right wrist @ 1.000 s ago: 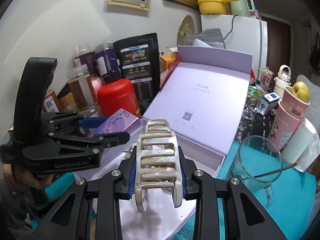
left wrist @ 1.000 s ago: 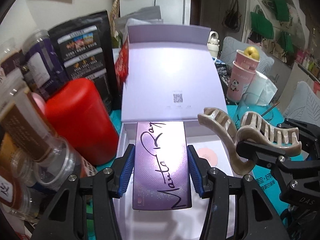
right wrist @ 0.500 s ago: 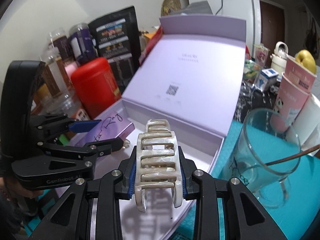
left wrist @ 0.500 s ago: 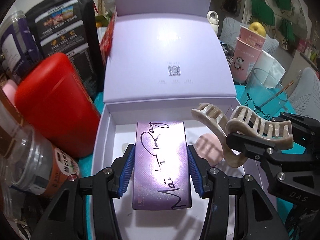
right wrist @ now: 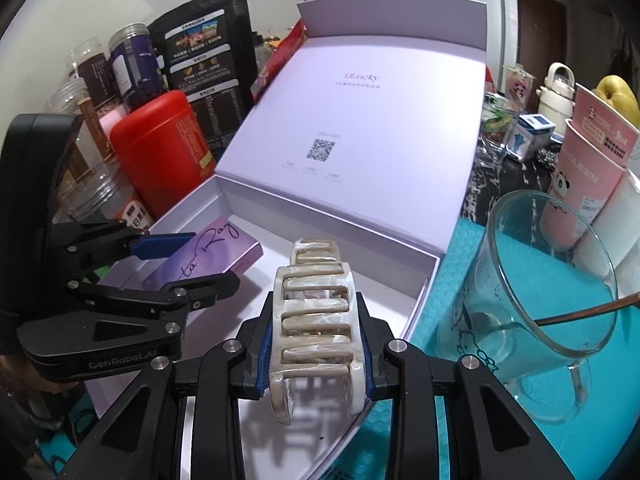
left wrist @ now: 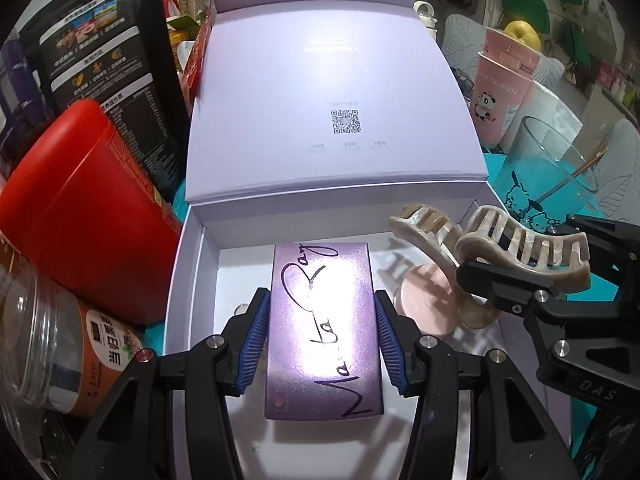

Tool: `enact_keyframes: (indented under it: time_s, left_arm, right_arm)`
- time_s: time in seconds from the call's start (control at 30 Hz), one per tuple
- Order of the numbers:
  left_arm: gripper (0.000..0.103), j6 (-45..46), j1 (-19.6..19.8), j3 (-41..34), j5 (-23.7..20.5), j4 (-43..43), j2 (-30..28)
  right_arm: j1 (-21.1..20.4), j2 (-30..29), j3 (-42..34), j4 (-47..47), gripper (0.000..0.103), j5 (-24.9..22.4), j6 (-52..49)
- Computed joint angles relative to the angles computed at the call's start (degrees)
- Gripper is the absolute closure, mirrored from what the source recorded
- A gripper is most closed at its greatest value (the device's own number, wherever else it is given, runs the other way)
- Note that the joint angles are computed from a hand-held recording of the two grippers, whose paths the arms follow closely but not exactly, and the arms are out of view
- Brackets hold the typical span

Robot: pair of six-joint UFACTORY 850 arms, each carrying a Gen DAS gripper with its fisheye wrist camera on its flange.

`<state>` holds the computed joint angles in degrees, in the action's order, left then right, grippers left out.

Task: Organize rigid objects
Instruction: 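Lower the palette and claw clip into the box and open both grippers, then withdraw both grippers from the box back over the table items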

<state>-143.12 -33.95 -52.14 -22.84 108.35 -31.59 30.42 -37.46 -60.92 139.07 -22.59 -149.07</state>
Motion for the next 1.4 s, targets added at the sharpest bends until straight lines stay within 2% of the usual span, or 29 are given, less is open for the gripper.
enact_keyframes:
  time_s: [0.17,0.3,0.4,0.5,0.63,0.7,0.8,0.9,0.97,1.03,1.1,1.13,1.4]
  left_arm:
    - [0.052,4.9,1.2,-1.7,0.3,-3.0,-1.0]
    - [0.052,9.0,1.7,-3.5,1.4,-6.1,-2.1]
    - [0.052,11.1,2.2,-4.6,3.2,-8.1,-3.0]
    - [0.052,15.9,2.5,-5.8,2.8,-13.4,-3.8]
    - [0.053,17.9,2.6,-6.1,2.9,-15.1,-4.1]
    - [0.053,19.0,3.1,-6.6,4.5,-16.3,-4.4]
    - [0.053,16.4,4.1,-6.7,7.7,-13.6,-4.6]
    - [0.053,23.3,3.7,-6.8,6.5,-21.7,-4.5]
    - [0.052,22.8,3.7,-6.6,6.7,-21.9,-4.2]
    - [0.044,20.5,3.6,-5.9,6.6,-20.4,-3.7]
    - [0.018,17.3,3.2,-4.7,6.0,-18.2,-2.7]
    - [0.015,15.6,3.0,-4.1,5.7,-16.8,-2.0]
    - [0.014,7.7,0.7,0.8,2.5,-12.1,2.7]
  right_arm:
    - [0.6,-1.2,-1.9,2.5,0.07,2.6,-2.5]
    - [1.3,-1.8,-2.6,9.7,0.07,3.6,-10.0]
    - [1.1,-2.1,-2.9,8.9,0.07,3.5,-9.2]
    - [1.1,-2.2,-3.0,9.0,0.07,3.7,-9.1]
    - [1.2,-2.3,-3.0,9.4,0.069,3.8,-9.7]
    - [1.1,-2.2,-3.0,8.6,0.065,3.9,-9.2]
    - [1.2,-1.7,-2.6,8.3,0.06,4.6,-8.4]
    - [1.3,-0.9,-1.5,9.9,0.053,4.4,-10.2]
    - [1.3,-0.1,-0.5,10.5,0.046,3.6,-10.8]
    - [1.2,0.7,0.6,12.8,0.041,2.9,-12.8]
    - [1.3,1.3,1.2,14.1,0.041,2.9,-13.9]
    - [1.3,1.5,1.4,14.7,0.041,3.0,-14.4]
    - [1.9,5.6,5.7,24.2,0.037,0.9,-24.2]
